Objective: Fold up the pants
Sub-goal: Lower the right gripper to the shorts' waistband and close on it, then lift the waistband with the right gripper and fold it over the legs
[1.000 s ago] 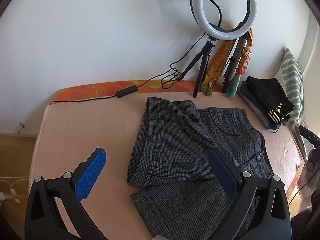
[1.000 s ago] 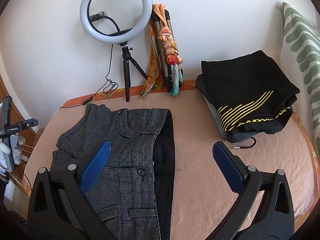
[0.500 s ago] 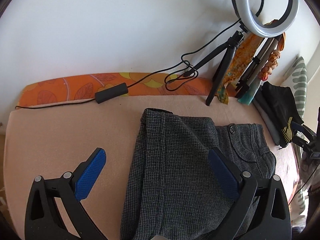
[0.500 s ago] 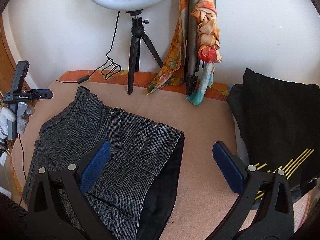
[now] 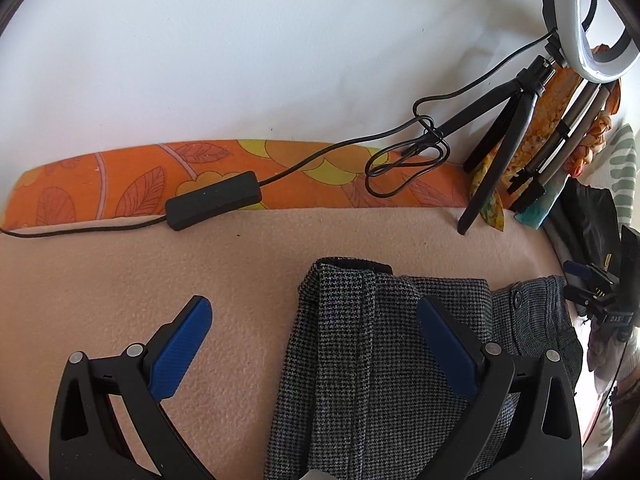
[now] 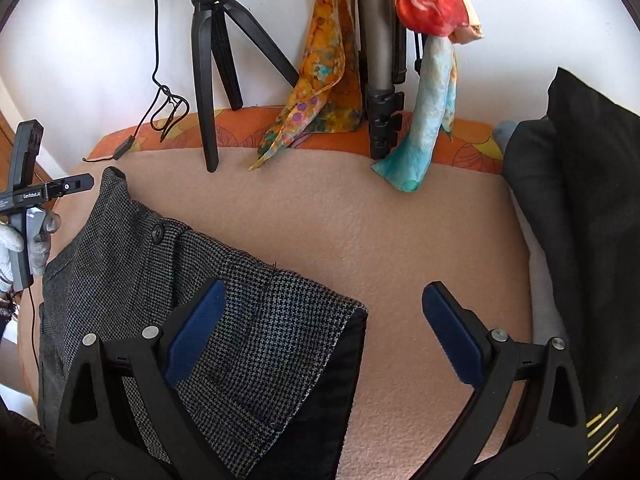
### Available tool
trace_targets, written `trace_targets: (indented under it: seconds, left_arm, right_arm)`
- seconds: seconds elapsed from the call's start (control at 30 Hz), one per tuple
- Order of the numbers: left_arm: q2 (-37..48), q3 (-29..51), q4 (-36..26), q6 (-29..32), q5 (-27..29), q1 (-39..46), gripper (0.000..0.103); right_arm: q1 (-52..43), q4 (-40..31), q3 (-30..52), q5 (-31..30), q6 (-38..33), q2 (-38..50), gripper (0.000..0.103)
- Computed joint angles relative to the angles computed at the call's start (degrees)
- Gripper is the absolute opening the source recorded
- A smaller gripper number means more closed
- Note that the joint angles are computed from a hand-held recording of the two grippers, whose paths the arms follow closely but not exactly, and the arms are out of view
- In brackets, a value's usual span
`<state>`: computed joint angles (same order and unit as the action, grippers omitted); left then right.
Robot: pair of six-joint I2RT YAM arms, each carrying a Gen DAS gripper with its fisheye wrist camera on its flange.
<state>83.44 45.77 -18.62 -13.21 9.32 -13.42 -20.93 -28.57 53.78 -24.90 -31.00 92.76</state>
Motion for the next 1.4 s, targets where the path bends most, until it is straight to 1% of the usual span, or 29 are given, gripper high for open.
trace_targets:
  seconds: [0.07, 0.17, 0.23, 0.27, 0.33, 0.37, 0.4, 0.43, 0.47, 0.5, 0.53, 0.6, 0.7, 0.8, 0.87, 0.93, 1.0, 1.07, 1.13, 1.2, 1.27, 1.33, 1.4]
  left_arm:
    - [1.1, 0.3, 0.4, -0.3, 0.7, -0.1, 0.101]
    - [3.0, 0.8, 1.2, -0.5, 0.0, -0.8, 0.100]
    - [4.0, 0.8, 1.7, -0.7, 0.1, -1.0, 0.095]
    - [4.7, 0.9, 1.8, -0.7, 0.3, -1.2, 0.088]
    - [4.3, 0.2, 2.7, 0.0, -1.5, -2.3, 0.084]
    - [4.2, 0.2, 2.7, 0.5, -1.9, -2.8, 0.077]
    - [4.2, 0.4, 2.5, 1.1, -2.0, -3.0, 0.065]
    - [4.2, 0.8, 2.1, 1.5, -2.1, -3.2, 0.057]
    - [4.4, 1.1, 1.9, 1.7, -0.8, -2.9, 0.036]
    - [4.5, 1.3, 1.8, 1.3, 0.0, -2.5, 0.034]
    - [4.6, 1.3, 2.0, 0.5, -0.1, -2.6, 0.033]
    - [4.1, 0.4, 3.2, -0.6, 0.1, -2.9, 0.024]
    - [1.0, -1.5, 4.1, -0.9, -0.5, -3.1, 0.018]
    - [-3.2, -2.7, 3.3, -1.0, 0.9, -1.4, 0.016]
    - [-7.1, -3.9, 2.8, -1.1, 2.0, -0.4, 0.015]
    - [-10.9, -4.5, 1.4, -1.6, 1.5, -0.5, 0.015]
    - [-15.1, -4.9, -0.7, -1.9, 0.8, -0.7, 0.014]
    - [-19.2, -5.1, -2.9, -2.5, 1.7, -0.4, 0.014]
    - [-23.5, -5.1, -5.9, -3.2, 2.1, -0.3, 0.014]
    - [-28.0, -4.9, -9.1, -3.5, 1.4, -1.0, 0.013]
    - [-31.9, -4.7, -11.7, -4.9, -1.0, -3.7, 0.013]
    - [-36.6, -4.6, -15.5, -5.5, -1.8, -4.8, 0.013]
    - [-41.3, -4.5, -19.4, -6.4, -3.2, -6.4, 0.013]
  right_arm:
    - [0.1, 0.7, 0.1, -0.8, 0.6, 1.5, 0.100]
    - [0.4, -0.4, 1.3, -1.6, 1.0, 4.0, 0.094]
    - [1.1, -0.5, 1.5, -1.3, 1.0, 5.1, 0.089]
    - [1.3, -0.7, 1.3, -1.3, 0.8, 5.4, 0.086]
    - [1.8, 0.4, 0.2, -1.1, 0.7, 4.8, 0.083]
    - [2.0, 0.6, -0.1, -1.1, 0.5, 4.5, 0.077]
    - [2.2, 0.2, -0.2, -1.3, 0.2, 4.4, 0.070]
    - [2.5, 0.1, -0.4, -1.0, 0.1, 4.1, 0.065]
    - [2.3, -1.0, -0.2, -1.5, -0.6, 4.0, 0.049]
    - [2.0, -2.8, 0.3, -2.7, -1.3, 4.2, 0.030]
    - [1.9, -4.2, 0.8, -3.8, -1.5, 4.4, 0.024]
    - [2.9, -2.6, -1.3, -2.5, -1.2, 1.9, 0.019]
    - [2.3, -3.5, -3.1, -3.4, -2.8, -2.2, 0.016]
    - [-0.2, -5.9, -3.2, -5.8, -3.2, -6.2, 0.014]
    - [-2.2, -8.7, -2.8, -7.7, -4.3, -9.3, 0.014]
    - [-3.6, -11.1, -2.7, -9.2, -5.1, -12.9, 0.014]
    - [-4.9, -14.0, -2.3, -10.5, -6.1, -16.2, 0.013]
    - [-6.0, -16.7, -1.9, -11.3, -6.9, -19.2, 0.013]
    - [-7.0, -19.7, -1.3, -12.0, -7.7, -21.9, 0.013]
    - [-8.3, -22.3, -1.2, -13.2, -8.8, -24.7, 0.013]
    - [-10.0, -25.7, -1.1, -14.4, -11.1, -27.8, 0.013]
    - [-12.4, -29.6, -0.8, -15.8, -13.8, -30.6, 0.013]
    - [-15.8, -34.7, -0.4, -17.6, -18.2, -32.8, 0.013]
